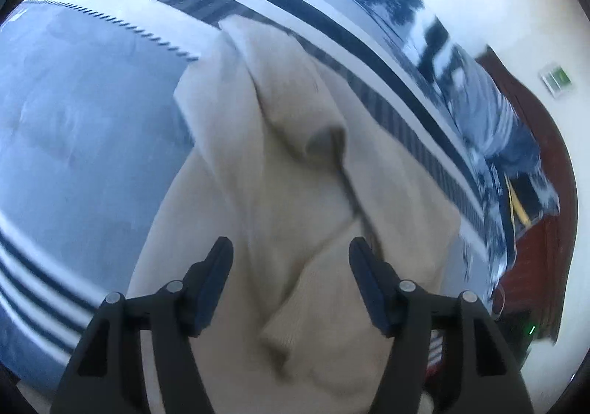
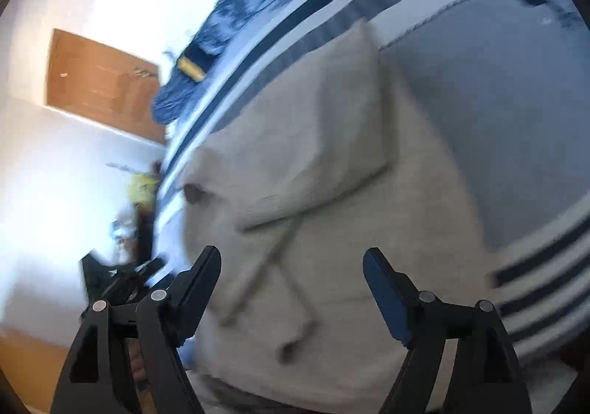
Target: Fold small clothes
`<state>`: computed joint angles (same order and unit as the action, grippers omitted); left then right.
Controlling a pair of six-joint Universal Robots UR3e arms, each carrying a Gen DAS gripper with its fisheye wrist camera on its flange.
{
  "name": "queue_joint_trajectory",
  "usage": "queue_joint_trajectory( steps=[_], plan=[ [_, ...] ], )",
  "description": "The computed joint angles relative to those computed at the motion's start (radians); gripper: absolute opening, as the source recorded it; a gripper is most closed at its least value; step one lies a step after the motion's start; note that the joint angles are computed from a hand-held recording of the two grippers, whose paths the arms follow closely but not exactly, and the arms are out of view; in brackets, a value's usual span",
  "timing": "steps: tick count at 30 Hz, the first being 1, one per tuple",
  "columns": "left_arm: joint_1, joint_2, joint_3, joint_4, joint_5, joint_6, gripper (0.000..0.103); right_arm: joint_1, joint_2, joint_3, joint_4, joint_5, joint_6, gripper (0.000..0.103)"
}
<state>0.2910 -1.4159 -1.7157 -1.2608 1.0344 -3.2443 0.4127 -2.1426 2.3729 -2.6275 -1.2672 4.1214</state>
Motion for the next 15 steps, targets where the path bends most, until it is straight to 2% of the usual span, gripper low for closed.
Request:
queue_joint_trajectory(
  steps=[2, 4, 7, 10, 11, 15],
  plan=[
    [-0.032, -0.105, 0.072, 0.057, 0.013, -0.055, 0.064, 0.009, 0.111, -0.009, -0.089, -0.011, 0.035, 0.084],
    [-0.059, -0.201, 0.143, 0.092, 0.033, -0.098, 0.064, -0.060, 0.183, 0.049, -0.231, 0.067, 0.076, 0.084],
    [-0.067, -0.326, 0.255, 0.074, 0.051, -0.137, 0.064, -0.124, 0.241, 0.078, -0.269, 0.086, 0.094, 0.084],
    [-0.087, -0.443, 0.369, 0.079, 0.067, -0.170, 0.064, -0.227, 0.224, 0.162, -0.352, 0.131, 0.106, 0.079],
    [-0.096, -0.485, 0.417, 0.077, 0.069, -0.178, 0.064, -0.273, 0.216, 0.190, -0.373, 0.171, 0.095, 0.074],
    [-0.132, -0.622, 0.571, 0.061, 0.106, -0.234, 0.063, -0.345, 0.229, 0.175, -0.309, 0.249, -0.014, 0.036]
  ],
)
